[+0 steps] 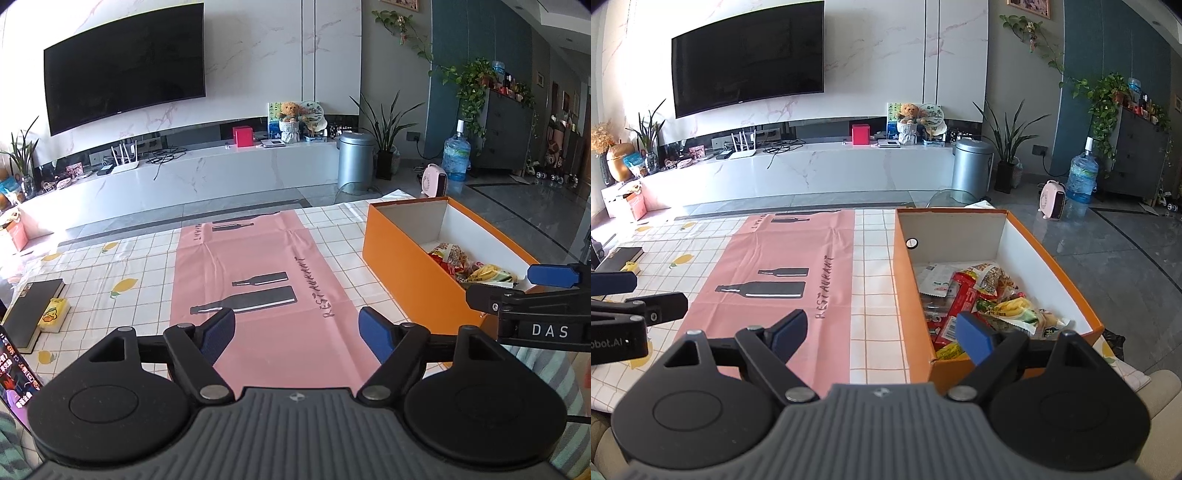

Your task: Organize snacks

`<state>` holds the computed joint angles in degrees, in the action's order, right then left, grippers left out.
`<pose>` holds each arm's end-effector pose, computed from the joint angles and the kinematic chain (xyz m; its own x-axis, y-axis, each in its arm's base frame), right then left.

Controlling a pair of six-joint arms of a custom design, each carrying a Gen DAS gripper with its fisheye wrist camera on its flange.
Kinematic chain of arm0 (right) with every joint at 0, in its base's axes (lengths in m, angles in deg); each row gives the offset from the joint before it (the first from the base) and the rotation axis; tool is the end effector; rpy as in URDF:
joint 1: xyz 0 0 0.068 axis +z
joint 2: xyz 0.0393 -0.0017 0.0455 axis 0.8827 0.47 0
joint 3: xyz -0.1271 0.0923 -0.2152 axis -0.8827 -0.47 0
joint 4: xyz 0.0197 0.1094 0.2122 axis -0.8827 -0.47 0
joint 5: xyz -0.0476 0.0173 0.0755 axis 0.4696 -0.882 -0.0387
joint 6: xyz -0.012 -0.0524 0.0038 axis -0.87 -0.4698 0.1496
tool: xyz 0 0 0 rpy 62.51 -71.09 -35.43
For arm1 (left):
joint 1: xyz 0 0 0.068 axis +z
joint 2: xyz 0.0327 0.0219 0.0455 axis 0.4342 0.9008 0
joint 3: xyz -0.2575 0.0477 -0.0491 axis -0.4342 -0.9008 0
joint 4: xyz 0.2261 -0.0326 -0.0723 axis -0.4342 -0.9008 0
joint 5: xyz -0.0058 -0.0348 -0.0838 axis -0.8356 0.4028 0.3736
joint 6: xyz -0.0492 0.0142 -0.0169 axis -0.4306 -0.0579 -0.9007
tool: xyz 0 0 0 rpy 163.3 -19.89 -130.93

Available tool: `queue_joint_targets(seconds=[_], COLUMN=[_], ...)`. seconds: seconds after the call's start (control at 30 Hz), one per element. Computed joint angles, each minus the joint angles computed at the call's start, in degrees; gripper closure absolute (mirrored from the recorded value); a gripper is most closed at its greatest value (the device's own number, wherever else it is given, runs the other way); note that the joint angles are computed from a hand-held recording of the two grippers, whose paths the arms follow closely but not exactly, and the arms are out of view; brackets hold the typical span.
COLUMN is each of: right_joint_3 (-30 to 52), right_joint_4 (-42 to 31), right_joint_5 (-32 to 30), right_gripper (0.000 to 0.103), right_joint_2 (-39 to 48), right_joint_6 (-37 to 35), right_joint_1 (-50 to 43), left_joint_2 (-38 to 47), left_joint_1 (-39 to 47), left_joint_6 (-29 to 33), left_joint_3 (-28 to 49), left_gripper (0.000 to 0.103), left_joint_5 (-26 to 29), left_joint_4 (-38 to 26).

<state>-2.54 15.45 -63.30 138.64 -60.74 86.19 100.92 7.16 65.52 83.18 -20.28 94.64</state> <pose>0.2507 0.1007 0.1915 -0.5847 -0.0004 -0.8113 -0.0201 0.9997 0.0140 0.2805 -0.0901 0.1728 -0.5577 0.1208 -0.8212 0.1944 0.9808 0.0123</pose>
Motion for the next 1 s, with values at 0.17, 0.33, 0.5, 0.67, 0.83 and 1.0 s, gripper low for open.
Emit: queue_joint_targets(seconds=[0.17,0.33,0.5,0.67,0.83,1.0], right_joint_3=[-1.03,-0.90,-1.06,0.41,0.42,0.34], right_joint_4=[0.57,-0.48,-0.38,-1.11,-0.73,-0.75], right_joint_5=[0.46,1.43,1.48,-0.03,-0.06,-0.26], right_gripper=[0.018,0.017,0.015,0.015,0.015,0.015], right_joint_2=[-0.53,-1.38,-1.60,-0.66,-0.40,0.10], right_joint_6=[0.92,2.01,1.42,0.17,0.14,0.63], right_joint_1=[0.14,0.42,0.51,-0.30,0.01,0.76], left_joint_2=[0.53,0.74,0.95,0.13,0.24,-0.16], left_joint_1=[-0.52,-0.66,-0.74,-0.78,-0.29,0.95], left_joint_6=[0.85,0.49,-0.11,-0.09,-0.27,-0.93], left_joint_3=[0.06,0.06,0.29,0.20,-0.22,-0.72], left_gripper=[0.012,0.011,0.007,0.006,0.006,0.006], left_joint_5=[-0.46,-0.66,-0.46,-0.96,0.08,1.24], left_joint_4=[0.11,0.45,-0.13,-0.49,-0.14,-0.02])
